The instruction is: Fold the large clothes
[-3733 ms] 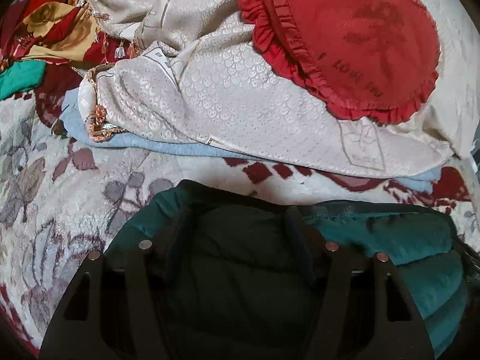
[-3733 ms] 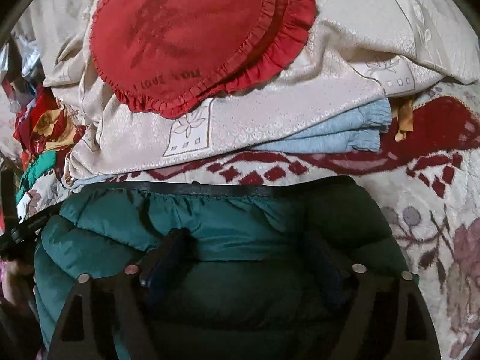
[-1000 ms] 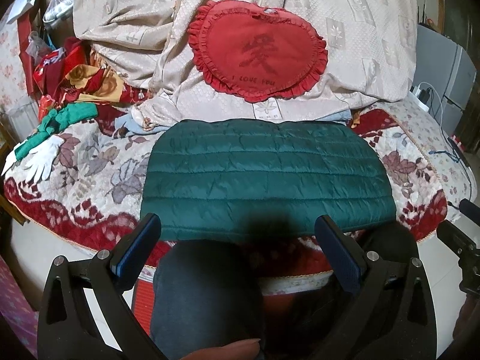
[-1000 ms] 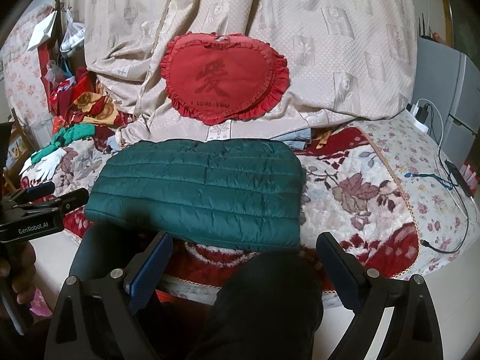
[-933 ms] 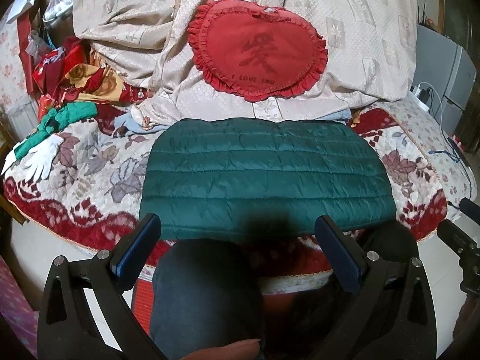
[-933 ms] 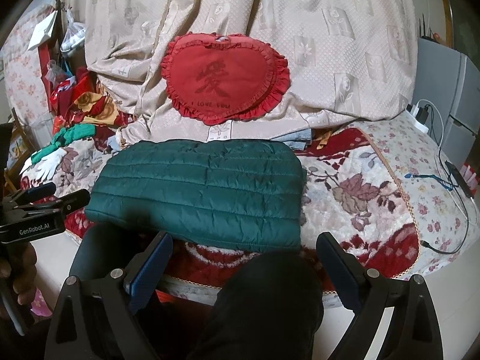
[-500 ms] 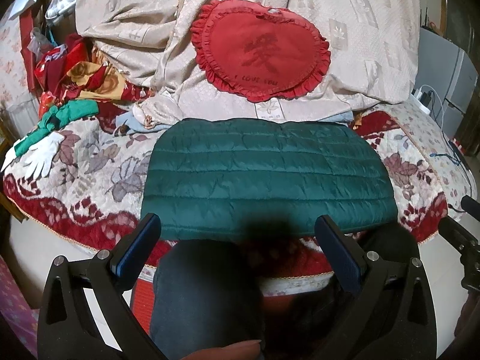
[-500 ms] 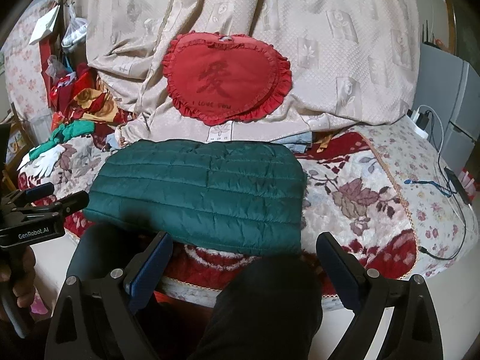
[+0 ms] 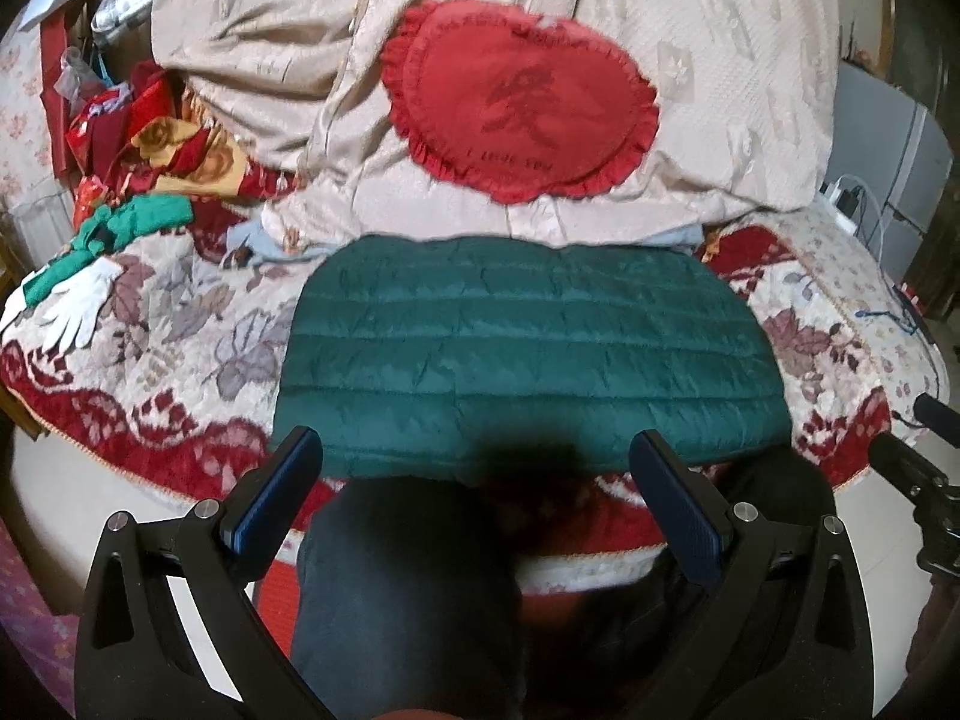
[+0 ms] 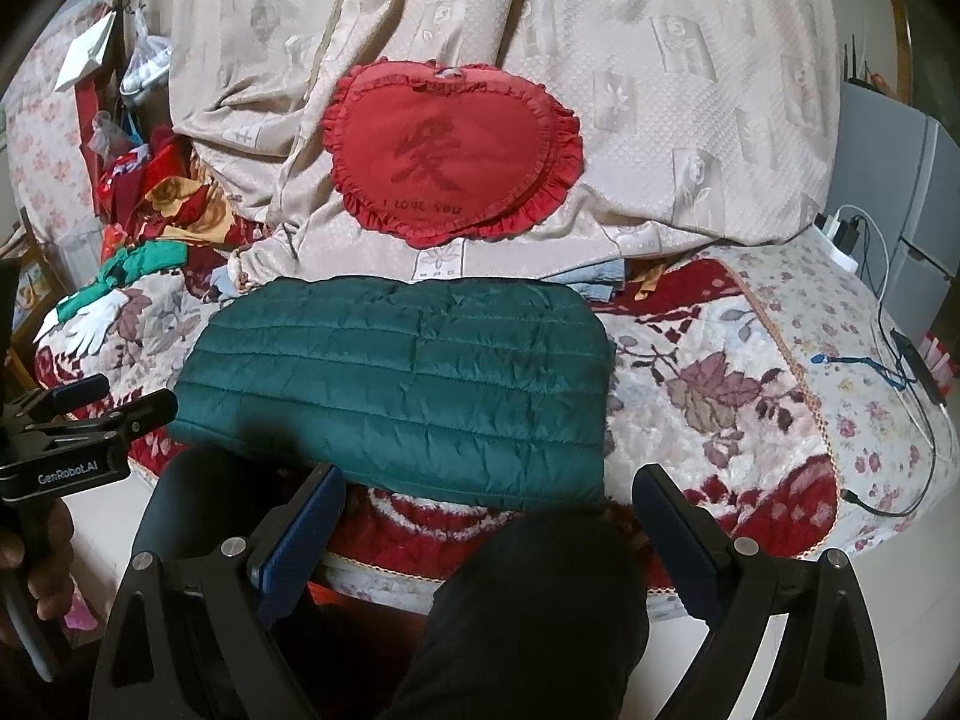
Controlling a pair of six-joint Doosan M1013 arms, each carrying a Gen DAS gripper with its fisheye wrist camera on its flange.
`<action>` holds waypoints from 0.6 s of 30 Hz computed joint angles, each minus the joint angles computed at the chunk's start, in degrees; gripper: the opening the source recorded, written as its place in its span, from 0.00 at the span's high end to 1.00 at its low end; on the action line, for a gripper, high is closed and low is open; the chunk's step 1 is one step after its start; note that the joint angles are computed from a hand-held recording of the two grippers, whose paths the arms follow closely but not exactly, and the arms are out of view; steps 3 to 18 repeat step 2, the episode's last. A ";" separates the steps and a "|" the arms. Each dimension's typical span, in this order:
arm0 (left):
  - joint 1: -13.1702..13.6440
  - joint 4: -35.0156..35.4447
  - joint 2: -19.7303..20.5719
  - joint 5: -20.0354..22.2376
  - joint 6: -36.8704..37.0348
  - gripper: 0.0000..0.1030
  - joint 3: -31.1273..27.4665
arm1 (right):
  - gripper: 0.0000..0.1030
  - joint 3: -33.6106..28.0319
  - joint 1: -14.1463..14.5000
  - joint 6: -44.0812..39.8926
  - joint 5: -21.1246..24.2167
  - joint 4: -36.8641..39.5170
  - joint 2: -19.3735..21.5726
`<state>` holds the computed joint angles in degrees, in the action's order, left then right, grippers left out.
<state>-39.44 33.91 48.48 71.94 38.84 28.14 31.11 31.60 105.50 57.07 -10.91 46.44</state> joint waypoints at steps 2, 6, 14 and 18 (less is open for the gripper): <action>-0.20 1.22 0.08 0.27 -0.06 0.00 -0.10 | 0.08 -0.40 0.00 -0.01 0.31 0.15 0.18; -0.20 1.22 0.08 0.27 -0.06 0.00 -0.10 | 0.08 -0.40 0.00 -0.01 0.31 0.15 0.18; -0.20 1.22 0.08 0.27 -0.06 0.00 -0.10 | 0.08 -0.40 0.00 -0.01 0.31 0.15 0.18; -0.20 1.22 0.08 0.27 -0.06 0.00 -0.10 | 0.08 -0.40 0.00 -0.01 0.31 0.15 0.18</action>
